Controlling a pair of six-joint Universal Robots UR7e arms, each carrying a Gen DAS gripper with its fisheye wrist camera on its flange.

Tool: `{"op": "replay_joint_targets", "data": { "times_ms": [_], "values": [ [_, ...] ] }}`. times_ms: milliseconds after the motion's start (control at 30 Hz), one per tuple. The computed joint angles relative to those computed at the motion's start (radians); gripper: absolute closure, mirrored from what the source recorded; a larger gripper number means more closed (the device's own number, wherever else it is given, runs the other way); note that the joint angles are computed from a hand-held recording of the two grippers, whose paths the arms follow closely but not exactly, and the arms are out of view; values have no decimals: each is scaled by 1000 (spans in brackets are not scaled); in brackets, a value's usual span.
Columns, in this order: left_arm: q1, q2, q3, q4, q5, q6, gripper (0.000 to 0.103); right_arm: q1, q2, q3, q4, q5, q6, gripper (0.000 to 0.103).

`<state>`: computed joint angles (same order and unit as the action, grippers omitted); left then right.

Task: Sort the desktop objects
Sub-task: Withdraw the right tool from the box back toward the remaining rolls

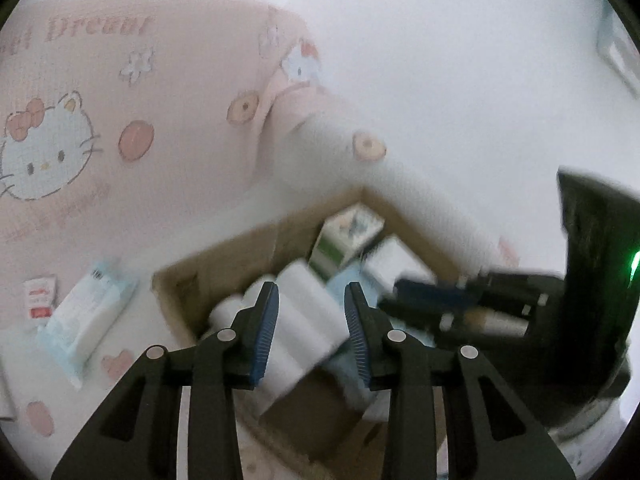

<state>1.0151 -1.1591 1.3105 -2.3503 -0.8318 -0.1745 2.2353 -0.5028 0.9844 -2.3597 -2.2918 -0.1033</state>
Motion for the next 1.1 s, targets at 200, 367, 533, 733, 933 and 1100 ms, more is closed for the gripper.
{"op": "replay_joint_targets", "data": {
  "times_ms": [200,367,533,733,933,1100],
  "values": [
    [-42,-71,106,43,75,-48,65,25,-11,88,-257,-23,19,88],
    [-38,-169,215,5,11,-128,65,43,-34,164,-459,11,49,88],
    [-9,-260,304,-16,-27,-236,77,65,-19,159,-467,-11,99,87],
    [-17,-351,403,-58,57,-206,78,88,28,110,-348,-32,134,87],
    [-25,-450,533,-215,182,-156,78,88,60,72,-203,54,262,87],
    [-29,-509,616,-309,362,-83,78,89,104,-3,-63,133,344,87]
  ]
}}
